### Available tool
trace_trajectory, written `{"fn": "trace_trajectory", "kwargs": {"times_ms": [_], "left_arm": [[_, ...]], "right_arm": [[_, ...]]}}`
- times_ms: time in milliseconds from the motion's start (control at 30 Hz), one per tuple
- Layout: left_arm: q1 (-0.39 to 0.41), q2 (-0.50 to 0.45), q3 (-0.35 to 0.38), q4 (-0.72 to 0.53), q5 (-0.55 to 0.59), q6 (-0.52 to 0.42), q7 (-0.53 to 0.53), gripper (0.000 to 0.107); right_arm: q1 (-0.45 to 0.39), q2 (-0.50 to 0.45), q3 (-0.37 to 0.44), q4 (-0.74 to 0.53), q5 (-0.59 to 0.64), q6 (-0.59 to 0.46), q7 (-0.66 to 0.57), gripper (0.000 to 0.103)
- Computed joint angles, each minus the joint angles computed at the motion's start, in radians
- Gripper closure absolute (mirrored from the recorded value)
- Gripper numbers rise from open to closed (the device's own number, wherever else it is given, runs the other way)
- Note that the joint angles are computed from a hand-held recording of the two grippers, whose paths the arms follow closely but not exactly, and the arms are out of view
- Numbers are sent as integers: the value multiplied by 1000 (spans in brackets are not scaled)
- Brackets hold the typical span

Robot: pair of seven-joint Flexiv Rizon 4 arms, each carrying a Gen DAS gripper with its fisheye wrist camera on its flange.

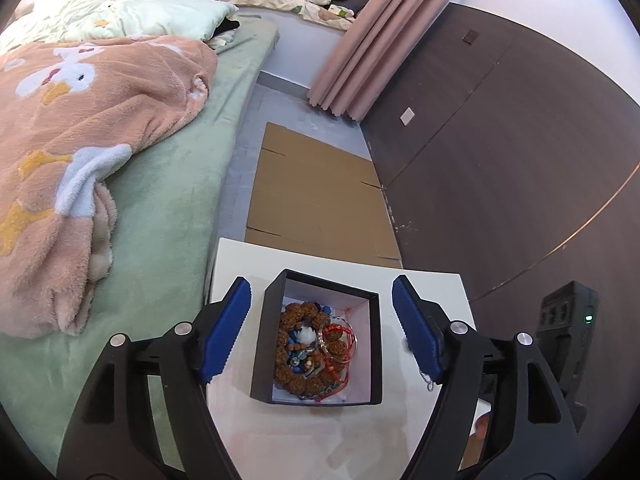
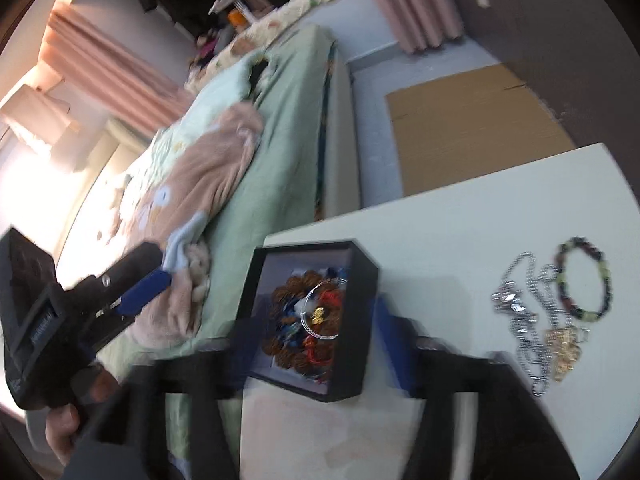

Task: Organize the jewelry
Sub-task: 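Move the red string bracelet over the black box and open the left gripper, then withdraw the left gripper from the box toward the remaining necklaces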

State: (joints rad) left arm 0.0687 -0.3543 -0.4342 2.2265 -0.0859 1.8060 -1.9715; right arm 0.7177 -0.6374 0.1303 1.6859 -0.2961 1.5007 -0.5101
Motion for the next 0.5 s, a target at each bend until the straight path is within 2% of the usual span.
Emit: {"fn": "trace_trajectory", "kwargs": {"times_ms": [67, 200, 300, 367, 500], "left_arm": [[-11, 4, 11, 2, -1, -2, 1, 33], [-44, 12, 32, 3, -10, -8, 1, 33], [-87, 12, 60, -3, -17, -10, 6, 33], [-128, 8, 88, -11, -25, -14, 10, 33], [-212, -1, 143, -30, -43, -26, 24, 33]], "right_arm": [[27, 26, -45, 31, -11, 10, 22, 39], [66, 76, -121, 100, -35, 11, 79, 30], [54, 107, -126, 152, -46, 20, 109, 25], [68, 132, -157, 191, -63, 31, 141, 22], [141, 189, -277, 287, -124, 48, 246, 15]]}}
